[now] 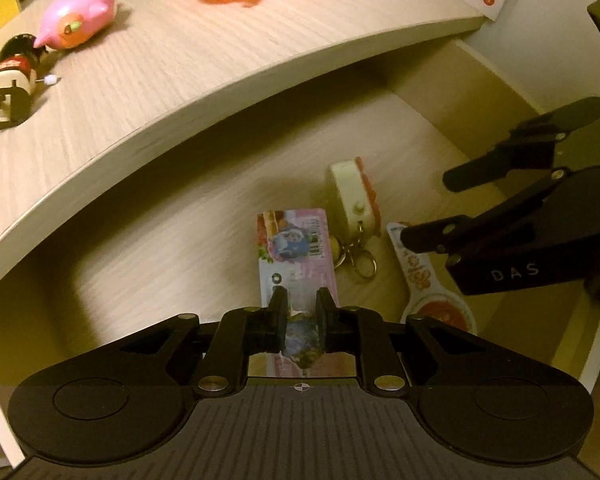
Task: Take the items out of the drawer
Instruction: 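Grasp the pink Volcano candy packet with the left tool, then lift the pink packet out of the drawer with the left tool while the right reaches in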
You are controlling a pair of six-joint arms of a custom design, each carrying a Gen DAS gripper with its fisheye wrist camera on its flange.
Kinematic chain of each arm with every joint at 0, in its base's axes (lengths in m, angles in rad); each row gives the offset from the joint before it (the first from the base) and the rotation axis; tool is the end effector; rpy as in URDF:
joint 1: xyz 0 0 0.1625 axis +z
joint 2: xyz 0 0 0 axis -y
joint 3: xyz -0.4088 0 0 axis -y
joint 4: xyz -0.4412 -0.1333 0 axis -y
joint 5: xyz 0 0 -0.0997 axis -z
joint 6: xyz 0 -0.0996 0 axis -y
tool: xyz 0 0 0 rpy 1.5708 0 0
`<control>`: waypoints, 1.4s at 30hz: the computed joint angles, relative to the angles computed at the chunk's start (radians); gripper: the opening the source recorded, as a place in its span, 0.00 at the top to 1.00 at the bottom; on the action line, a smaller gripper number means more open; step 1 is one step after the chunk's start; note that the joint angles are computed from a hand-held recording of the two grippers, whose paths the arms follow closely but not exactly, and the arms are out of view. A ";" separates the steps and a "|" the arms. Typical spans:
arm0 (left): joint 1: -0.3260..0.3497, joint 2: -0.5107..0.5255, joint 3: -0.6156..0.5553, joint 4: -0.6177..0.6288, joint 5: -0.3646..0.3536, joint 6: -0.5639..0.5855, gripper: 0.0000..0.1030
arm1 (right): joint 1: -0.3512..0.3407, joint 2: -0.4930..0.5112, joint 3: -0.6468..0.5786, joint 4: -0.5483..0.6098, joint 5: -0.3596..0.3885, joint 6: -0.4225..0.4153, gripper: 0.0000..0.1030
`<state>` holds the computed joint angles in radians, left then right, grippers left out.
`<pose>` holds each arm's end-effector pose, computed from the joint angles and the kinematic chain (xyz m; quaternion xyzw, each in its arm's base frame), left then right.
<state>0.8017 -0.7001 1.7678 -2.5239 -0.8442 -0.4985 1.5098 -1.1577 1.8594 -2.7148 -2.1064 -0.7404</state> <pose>-0.2850 -0.5813 -0.0460 0.1460 0.9219 -0.1670 0.3176 0.0440 -0.6317 0.2174 0.2588 -0.9064 0.0941 0.3202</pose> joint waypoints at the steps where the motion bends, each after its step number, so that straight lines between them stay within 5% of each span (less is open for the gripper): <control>1: -0.001 0.000 0.001 -0.004 -0.002 0.003 0.83 | 0.001 0.001 0.000 0.001 0.001 0.009 0.42; 6: 0.006 0.022 -0.002 -0.066 -0.029 0.032 0.69 | -0.002 -0.002 0.000 0.014 0.010 0.028 0.42; 13: -0.002 0.036 -0.004 -0.095 -0.008 0.037 0.68 | -0.006 0.025 0.003 -0.008 0.017 0.041 0.42; 19: -0.024 0.039 0.006 -0.052 0.111 -0.051 0.72 | -0.002 0.022 0.011 -0.015 0.021 0.047 0.42; 26: 0.018 0.014 -0.001 -0.064 0.004 -0.130 0.69 | -0.002 0.024 0.007 -0.004 0.028 0.067 0.42; 42: 0.024 0.073 -0.063 -0.090 0.013 0.020 0.60 | -0.026 0.039 -0.015 -0.029 0.055 0.176 0.44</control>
